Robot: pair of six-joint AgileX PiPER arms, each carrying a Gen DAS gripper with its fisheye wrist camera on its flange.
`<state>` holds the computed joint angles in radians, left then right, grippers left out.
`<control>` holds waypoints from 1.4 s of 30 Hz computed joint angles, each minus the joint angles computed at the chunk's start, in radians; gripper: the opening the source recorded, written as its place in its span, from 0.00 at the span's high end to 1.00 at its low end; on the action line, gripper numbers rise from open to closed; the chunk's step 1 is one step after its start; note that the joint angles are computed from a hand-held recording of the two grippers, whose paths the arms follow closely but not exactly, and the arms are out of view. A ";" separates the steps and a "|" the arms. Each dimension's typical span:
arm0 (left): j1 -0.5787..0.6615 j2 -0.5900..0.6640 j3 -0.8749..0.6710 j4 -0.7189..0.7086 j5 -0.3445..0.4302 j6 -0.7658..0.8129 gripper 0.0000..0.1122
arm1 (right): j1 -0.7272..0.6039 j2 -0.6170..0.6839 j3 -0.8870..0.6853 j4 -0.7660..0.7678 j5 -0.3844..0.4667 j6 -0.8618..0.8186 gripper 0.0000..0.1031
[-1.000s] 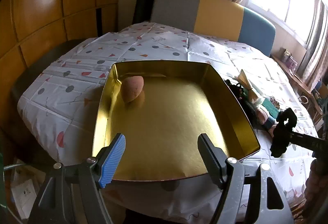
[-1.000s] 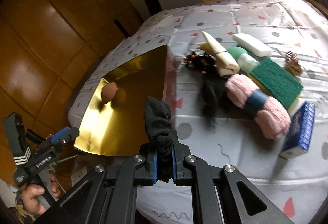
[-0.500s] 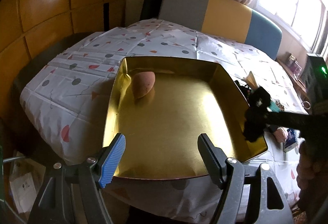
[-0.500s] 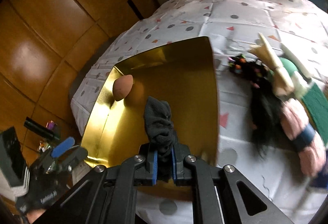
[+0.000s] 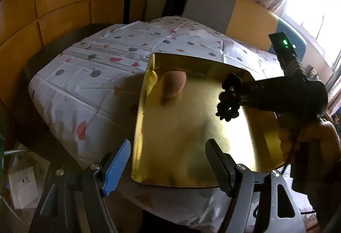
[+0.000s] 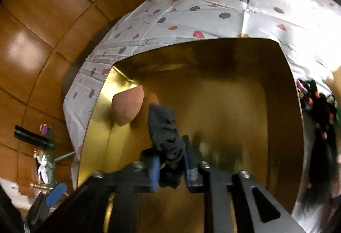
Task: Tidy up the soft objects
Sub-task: 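Carry the black scrunchie into the gold tray and release it with the right gripper, then grasp the beige burlap pouch with the left gripper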
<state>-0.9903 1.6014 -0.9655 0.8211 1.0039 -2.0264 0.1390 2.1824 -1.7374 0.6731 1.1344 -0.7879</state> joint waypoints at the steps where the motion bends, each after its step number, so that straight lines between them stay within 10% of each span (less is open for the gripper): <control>1: 0.000 -0.004 0.003 0.000 0.002 -0.001 0.34 | 0.004 0.001 -0.003 0.001 -0.008 0.006 0.52; 24: -0.046 0.059 -0.117 -0.016 0.069 0.062 0.34 | -0.346 -0.324 0.382 0.204 -0.167 -0.545 0.32; 42: -0.032 0.147 -0.258 -0.057 0.015 0.201 0.35 | -0.681 0.020 -0.099 0.150 -0.182 -0.309 0.32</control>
